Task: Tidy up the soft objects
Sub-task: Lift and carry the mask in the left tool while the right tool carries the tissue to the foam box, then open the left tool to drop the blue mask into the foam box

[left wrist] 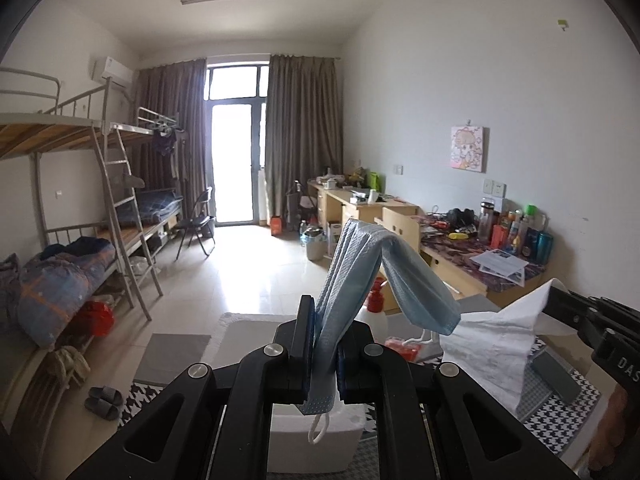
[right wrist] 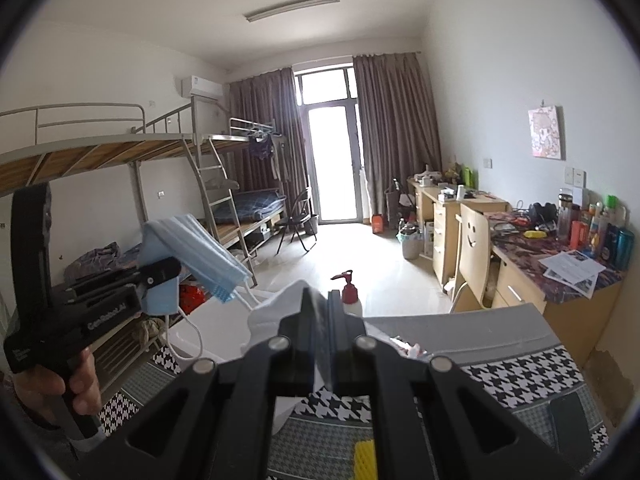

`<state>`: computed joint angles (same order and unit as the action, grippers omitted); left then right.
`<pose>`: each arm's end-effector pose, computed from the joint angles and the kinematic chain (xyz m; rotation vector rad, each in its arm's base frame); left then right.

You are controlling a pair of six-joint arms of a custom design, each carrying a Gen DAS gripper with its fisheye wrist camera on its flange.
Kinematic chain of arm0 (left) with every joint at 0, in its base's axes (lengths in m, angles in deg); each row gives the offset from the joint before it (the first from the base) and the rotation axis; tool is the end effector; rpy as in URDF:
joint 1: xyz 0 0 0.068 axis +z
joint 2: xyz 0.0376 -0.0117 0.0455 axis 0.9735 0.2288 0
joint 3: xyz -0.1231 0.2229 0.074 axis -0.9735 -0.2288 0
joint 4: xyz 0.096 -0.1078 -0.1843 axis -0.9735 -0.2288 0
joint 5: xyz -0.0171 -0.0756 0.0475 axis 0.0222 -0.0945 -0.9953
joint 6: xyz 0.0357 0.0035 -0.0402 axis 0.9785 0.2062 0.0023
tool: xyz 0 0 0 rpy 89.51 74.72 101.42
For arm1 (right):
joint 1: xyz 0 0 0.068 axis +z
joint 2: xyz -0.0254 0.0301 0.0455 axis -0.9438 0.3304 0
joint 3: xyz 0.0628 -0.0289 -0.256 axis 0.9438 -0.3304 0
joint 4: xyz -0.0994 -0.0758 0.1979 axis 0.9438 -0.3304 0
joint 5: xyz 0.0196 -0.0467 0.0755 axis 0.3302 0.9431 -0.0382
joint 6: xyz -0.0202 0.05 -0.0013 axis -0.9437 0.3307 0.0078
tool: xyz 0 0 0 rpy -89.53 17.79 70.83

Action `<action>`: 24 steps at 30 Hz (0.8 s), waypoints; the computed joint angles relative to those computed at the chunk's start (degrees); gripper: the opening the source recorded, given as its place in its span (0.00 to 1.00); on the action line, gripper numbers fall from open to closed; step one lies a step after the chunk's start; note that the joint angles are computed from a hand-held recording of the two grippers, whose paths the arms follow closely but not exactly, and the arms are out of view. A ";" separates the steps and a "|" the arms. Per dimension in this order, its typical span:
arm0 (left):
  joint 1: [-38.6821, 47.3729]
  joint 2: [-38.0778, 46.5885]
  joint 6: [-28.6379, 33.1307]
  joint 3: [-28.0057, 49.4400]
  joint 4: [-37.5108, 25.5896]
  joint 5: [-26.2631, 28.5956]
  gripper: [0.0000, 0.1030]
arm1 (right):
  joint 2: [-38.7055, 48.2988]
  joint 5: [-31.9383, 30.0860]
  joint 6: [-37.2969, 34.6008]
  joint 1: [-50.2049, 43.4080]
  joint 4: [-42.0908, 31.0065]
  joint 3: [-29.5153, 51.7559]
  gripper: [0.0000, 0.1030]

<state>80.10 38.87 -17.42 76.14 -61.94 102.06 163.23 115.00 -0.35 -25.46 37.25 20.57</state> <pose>0.1909 0.0028 0.2197 0.1598 1.8905 -0.1424 0.1915 0.1714 0.2343 -0.1819 1.8504 0.3185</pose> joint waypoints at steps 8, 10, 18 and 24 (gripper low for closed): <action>0.78 6.74 -0.40 2.78 3.65 -2.89 0.09 | 4.01 -2.31 -1.52 -1.09 0.15 4.06 0.07; 1.20 8.63 -0.48 3.63 4.33 -3.27 0.09 | 5.04 -3.20 -1.73 -1.58 0.03 5.08 0.07; 2.24 17.43 -0.70 6.13 8.07 -5.19 0.09 | 9.68 -4.57 -2.86 -2.25 0.68 9.23 0.07; 1.50 22.95 -0.38 8.21 9.14 -6.95 0.09 | 11.23 -6.25 -3.30 -3.14 0.31 11.51 0.07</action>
<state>81.61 61.82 -17.79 84.36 -52.79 95.12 174.46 108.75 -3.65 -28.60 37.56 32.08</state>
